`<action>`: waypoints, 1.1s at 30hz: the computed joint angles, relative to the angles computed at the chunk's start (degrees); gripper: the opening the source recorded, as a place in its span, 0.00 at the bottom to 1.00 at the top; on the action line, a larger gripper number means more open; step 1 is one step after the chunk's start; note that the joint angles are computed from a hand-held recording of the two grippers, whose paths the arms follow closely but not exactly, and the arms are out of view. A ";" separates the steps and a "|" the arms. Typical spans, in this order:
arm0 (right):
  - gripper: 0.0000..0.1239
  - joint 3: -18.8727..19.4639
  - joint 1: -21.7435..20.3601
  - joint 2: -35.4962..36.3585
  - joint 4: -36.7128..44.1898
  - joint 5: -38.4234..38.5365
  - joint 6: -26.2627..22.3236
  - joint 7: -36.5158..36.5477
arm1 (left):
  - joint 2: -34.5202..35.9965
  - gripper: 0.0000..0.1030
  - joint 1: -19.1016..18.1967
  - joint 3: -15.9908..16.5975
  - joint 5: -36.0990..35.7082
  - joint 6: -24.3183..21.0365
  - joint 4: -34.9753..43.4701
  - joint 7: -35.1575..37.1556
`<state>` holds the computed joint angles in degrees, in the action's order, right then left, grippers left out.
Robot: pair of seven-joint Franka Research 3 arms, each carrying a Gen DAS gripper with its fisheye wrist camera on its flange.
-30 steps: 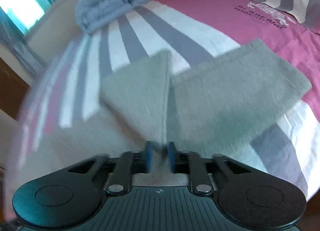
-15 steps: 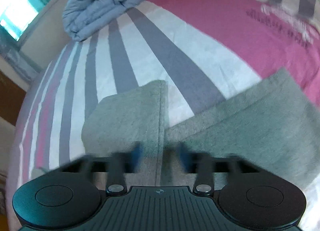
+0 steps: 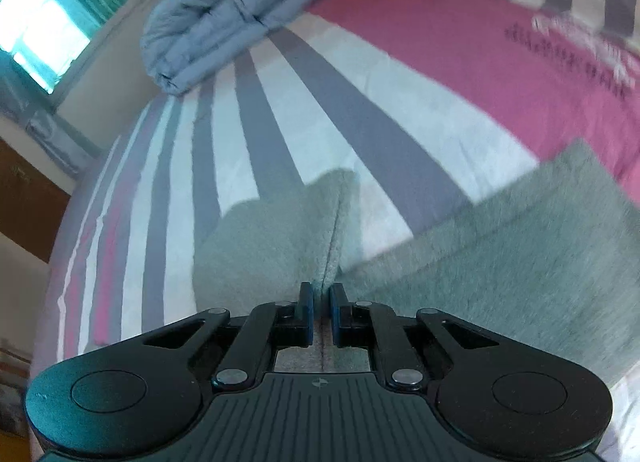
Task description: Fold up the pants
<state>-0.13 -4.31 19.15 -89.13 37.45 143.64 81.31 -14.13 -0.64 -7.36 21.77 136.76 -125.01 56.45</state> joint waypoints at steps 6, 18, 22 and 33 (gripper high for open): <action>0.06 -0.33 1.11 -5.78 -6.03 -0.23 6.79 -3.09 | -0.05 0.42 0.01 -0.03 0.13 0.18 -0.10 -0.09; 0.00 -5.10 1.98 -17.47 -25.81 -0.50 10.12 0.34 | -0.54 0.42 0.00 -0.01 0.36 0.91 -0.76 0.13; 0.01 -5.30 -0.25 -14.89 -22.98 10.77 5.66 0.04 | -0.30 0.42 0.09 -0.28 0.77 0.43 -0.39 -0.31; 0.63 -3.93 -3.70 -10.01 -15.17 23.15 4.60 -3.77 | -0.10 0.43 -0.02 -0.36 1.45 -0.19 -0.06 -0.80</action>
<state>-4.06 -8.01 9.14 -104.30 60.61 148.24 77.55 -14.23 -0.65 -7.72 23.22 136.57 -125.07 55.65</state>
